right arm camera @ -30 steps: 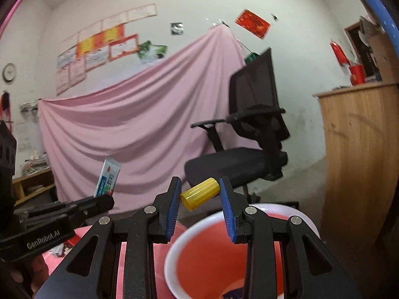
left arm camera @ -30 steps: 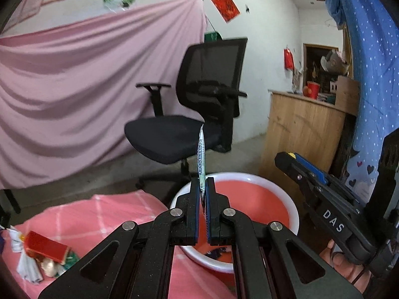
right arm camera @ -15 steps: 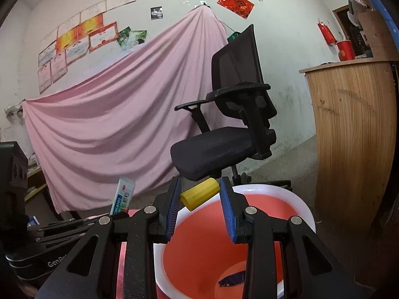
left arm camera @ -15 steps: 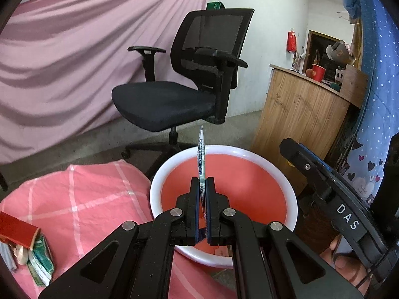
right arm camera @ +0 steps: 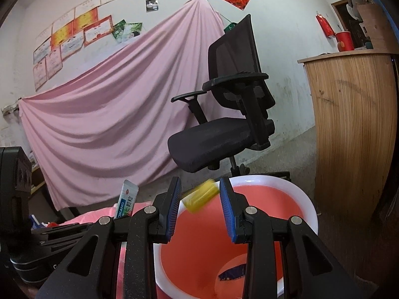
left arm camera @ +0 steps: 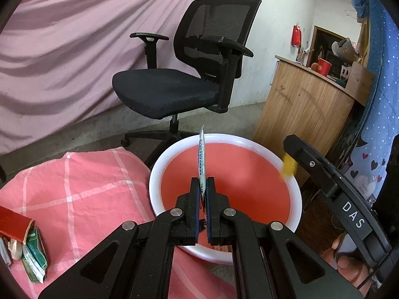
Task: Collect trash
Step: 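Carry the tube and cap over the basin and open both tools, then move both tools back over the remaining trash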
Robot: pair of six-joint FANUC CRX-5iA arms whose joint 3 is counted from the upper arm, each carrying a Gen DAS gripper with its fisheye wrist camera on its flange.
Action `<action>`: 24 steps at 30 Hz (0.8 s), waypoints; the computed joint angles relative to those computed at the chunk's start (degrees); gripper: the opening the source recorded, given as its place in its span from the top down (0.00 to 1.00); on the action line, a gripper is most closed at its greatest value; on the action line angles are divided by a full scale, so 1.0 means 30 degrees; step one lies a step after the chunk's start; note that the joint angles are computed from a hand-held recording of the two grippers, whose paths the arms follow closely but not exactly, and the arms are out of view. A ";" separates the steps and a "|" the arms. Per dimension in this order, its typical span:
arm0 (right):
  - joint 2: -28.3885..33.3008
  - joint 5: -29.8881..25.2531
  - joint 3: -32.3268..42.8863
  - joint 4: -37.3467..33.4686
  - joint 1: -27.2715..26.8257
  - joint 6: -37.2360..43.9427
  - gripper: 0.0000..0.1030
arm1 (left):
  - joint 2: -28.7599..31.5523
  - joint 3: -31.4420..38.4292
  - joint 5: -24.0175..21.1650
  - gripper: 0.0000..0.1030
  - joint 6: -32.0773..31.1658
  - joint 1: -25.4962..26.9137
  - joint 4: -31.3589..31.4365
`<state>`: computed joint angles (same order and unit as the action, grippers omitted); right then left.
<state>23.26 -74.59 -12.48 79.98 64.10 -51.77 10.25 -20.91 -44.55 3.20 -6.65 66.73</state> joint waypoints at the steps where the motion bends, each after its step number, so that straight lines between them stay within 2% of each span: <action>1: -0.0033 0.0068 -0.0029 -0.0045 -0.0012 0.0000 0.71 | 0.0058 0.0096 0.0013 0.97 0.0214 0.0009 -0.0193; 9: -0.0140 0.0328 -0.0129 -0.0298 -0.0059 -0.0002 0.68 | 0.0273 0.0335 -0.0135 0.96 0.0920 0.0230 -0.0654; 18: -0.0099 0.0212 -0.0081 -0.0217 -0.0038 0.0052 0.67 | 0.0068 0.0209 0.0008 0.95 0.1215 0.0627 -0.0162; 20: -0.0018 0.0128 0.0053 -0.0118 -0.0033 0.0159 0.62 | -0.0122 0.0067 0.0017 0.95 0.1128 0.0840 0.0155; 22: 0.0086 0.0085 0.0198 0.0131 -0.0048 0.0230 0.62 | -0.0340 -0.0111 0.0092 0.91 0.0997 0.1040 0.0523; 24: 0.0283 0.0073 0.0474 0.0428 -0.0073 0.0437 0.60 | -0.0580 -0.0336 0.0217 0.78 0.0599 0.1294 0.1173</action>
<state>24.11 -74.38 -11.06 81.27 63.88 -50.46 8.51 -21.91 -43.90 5.00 -2.77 70.25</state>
